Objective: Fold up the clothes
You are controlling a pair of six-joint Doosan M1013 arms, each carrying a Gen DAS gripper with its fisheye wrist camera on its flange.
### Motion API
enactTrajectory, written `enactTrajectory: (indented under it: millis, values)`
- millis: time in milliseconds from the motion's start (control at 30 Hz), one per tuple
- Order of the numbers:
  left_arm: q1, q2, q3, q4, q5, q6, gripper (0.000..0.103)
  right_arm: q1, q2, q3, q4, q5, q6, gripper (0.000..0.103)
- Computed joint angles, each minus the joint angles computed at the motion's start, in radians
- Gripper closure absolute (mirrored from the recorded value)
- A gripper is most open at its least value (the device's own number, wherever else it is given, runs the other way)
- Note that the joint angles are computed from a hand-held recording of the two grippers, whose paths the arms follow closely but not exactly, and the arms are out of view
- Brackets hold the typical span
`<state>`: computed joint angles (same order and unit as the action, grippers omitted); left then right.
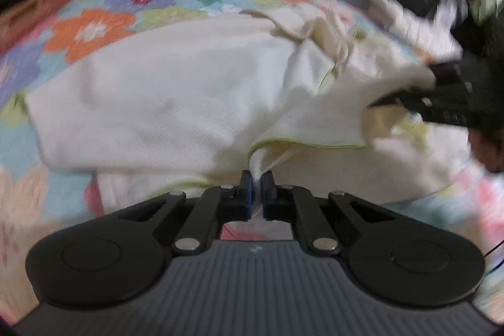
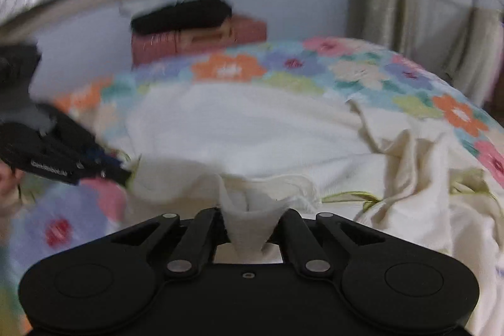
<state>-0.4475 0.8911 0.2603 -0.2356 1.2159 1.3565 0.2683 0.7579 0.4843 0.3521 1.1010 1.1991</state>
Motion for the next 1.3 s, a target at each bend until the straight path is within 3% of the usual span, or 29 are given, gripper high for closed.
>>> enactTrajectory:
  millis: [100, 267, 333, 433, 500, 667, 733, 800, 833, 900, 933, 967, 1067, 1167, 1300]
  values:
    - [0.018, -0.125, 0.176, -0.016, -0.076, -0.067, 0.100, -0.017, -0.080, 0.090, 0.185, -0.007, 0.013, 0.101]
    - [0.014, -0.284, 0.399, 0.051, -0.094, -0.136, 0.103, -0.021, -0.228, 0.322, 0.440, 0.002, -0.111, 0.100]
    - [0.012, -0.325, 0.490, 0.059, -0.120, -0.208, 0.103, 0.005, -0.277, 0.424, 0.387, 0.003, -0.155, 0.100]
    - [0.014, -0.344, 0.566, -0.009, -0.124, -0.283, 0.100, 0.041, -0.298, 0.496, 0.245, 0.060, -0.031, 0.099]
    - [0.009, -0.341, 0.584, -0.034, -0.123, -0.325, 0.098, 0.041, -0.299, 0.529, 0.255, 0.081, 0.018, 0.099]
    - [0.002, -0.329, 0.638, -0.225, -0.250, -0.399, 0.042, 0.037, -0.310, 0.566, 0.256, 0.057, 0.026, 0.099]
    - [-0.016, -0.321, 0.654, -0.263, -0.287, -0.444, 0.034, 0.030, -0.315, 0.577, 0.301, 0.036, 0.021, 0.099]
    - [-0.026, -0.297, 0.640, -0.301, -0.275, -0.470, 0.029, 0.023, -0.321, 0.587, 0.339, 0.018, 0.005, 0.099]
    - [-0.032, -0.285, 0.629, -0.299, -0.268, -0.492, 0.029, 0.020, -0.322, 0.590, 0.359, 0.019, -0.004, 0.099]
    - [-0.046, -0.255, 0.571, -0.232, -0.230, -0.512, 0.047, 0.010, -0.319, 0.584, 0.395, 0.036, -0.018, 0.098]
    - [-0.052, -0.240, 0.532, -0.194, -0.205, -0.487, 0.081, 0.007, -0.314, 0.573, 0.400, 0.057, -0.016, 0.098]
    - [-0.061, -0.234, 0.496, -0.150, -0.185, -0.444, 0.096, 0.005, -0.312, 0.570, 0.410, 0.062, -0.009, 0.098]
    - [-0.093, -0.242, 0.433, -0.006, -0.151, -0.338, 0.096, -0.007, -0.311, 0.565, 0.468, 0.083, 0.008, 0.098]
    - [-0.106, -0.259, 0.428, 0.051, -0.112, -0.354, 0.097, -0.014, -0.318, 0.572, 0.519, 0.088, -0.012, 0.098]
    - [-0.099, -0.205, 0.378, 0.065, 0.058, -0.418, 0.094, 0.017, -0.301, 0.562, 0.412, 0.109, -0.012, 0.098]
